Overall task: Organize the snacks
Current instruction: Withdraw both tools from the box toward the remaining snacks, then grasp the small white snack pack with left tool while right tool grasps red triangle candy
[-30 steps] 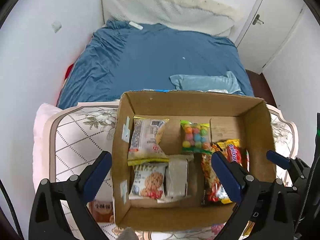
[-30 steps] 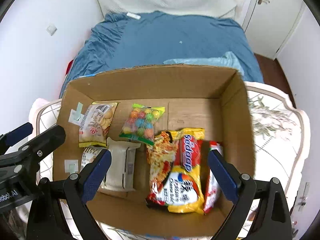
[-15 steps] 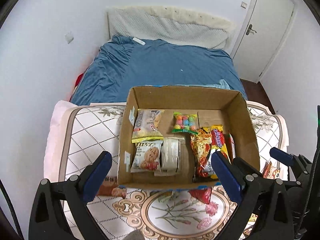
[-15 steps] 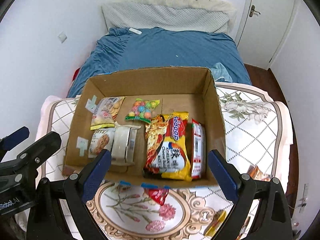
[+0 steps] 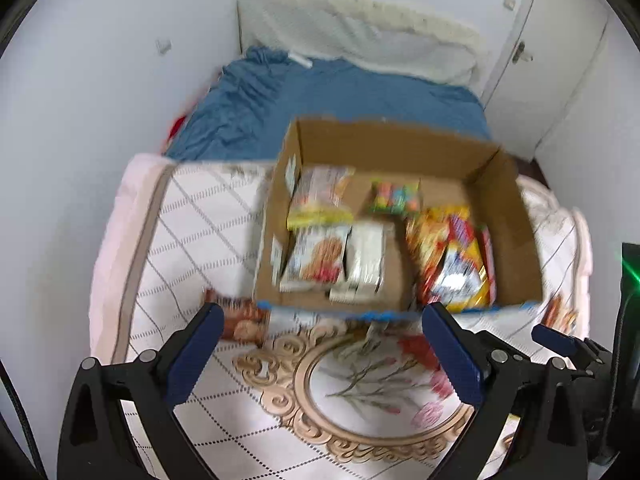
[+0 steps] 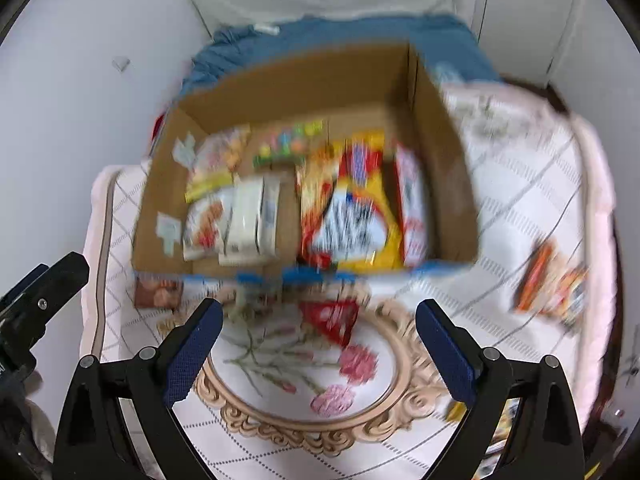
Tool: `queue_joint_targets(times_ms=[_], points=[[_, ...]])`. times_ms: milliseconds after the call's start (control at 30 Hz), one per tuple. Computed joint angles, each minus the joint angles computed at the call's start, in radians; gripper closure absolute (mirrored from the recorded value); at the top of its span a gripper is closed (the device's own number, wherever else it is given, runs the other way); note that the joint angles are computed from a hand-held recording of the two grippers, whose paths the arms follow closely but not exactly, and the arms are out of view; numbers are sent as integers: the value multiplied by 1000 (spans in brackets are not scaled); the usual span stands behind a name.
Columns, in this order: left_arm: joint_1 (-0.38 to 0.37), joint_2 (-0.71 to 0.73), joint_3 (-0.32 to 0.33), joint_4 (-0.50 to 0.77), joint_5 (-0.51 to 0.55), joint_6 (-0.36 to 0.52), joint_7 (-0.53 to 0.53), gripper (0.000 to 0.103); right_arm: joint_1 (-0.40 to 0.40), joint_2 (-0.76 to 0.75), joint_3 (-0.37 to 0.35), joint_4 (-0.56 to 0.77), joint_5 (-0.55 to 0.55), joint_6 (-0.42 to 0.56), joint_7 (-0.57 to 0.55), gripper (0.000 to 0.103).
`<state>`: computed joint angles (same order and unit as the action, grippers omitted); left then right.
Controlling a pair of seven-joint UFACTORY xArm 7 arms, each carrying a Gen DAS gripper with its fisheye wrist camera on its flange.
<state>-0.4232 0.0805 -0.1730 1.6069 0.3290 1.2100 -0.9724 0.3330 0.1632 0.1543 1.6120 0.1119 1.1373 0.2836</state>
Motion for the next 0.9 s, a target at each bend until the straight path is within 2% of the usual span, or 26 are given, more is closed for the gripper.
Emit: queue_joint_targets(times_ms=[167, 267, 367, 433, 500, 600, 833, 867, 900], points=[[9, 7, -2, -128, -69, -56, 26, 2, -6, 8, 3, -150, 47, -116, -17, 5], [7, 29, -1, -156, -74, -66, 36, 2, -5, 48, 5, -173, 56, -161, -11, 14], [5, 53, 2, -176, -86, -82, 61, 2, 0, 90, 8, -180, 61, -195, -3, 15], [2, 67, 3, -180, -86, -89, 77, 2, 5, 119, 9, -178, 56, -217, 3, 21], [-2, 82, 6, -179, -86, -93, 97, 2, 33, 134, -3, -178, -21, -239, 40, 42], [-4, 107, 9, -170, -103, -110, 135, 2, 34, 129, 1, -188, -32, -251, 44, 50], [-24, 206, 14, -83, -125, -136, 244, 2, 1, 51, -8, -268, -8, -253, 59, 51], [-29, 229, 13, -61, -130, -134, 264, 4, -4, 43, -9, -276, -5, -252, 62, 51], [-35, 246, 14, -44, -136, -130, 277, 12, -10, 35, -11, -285, 0, -253, 64, 51]])
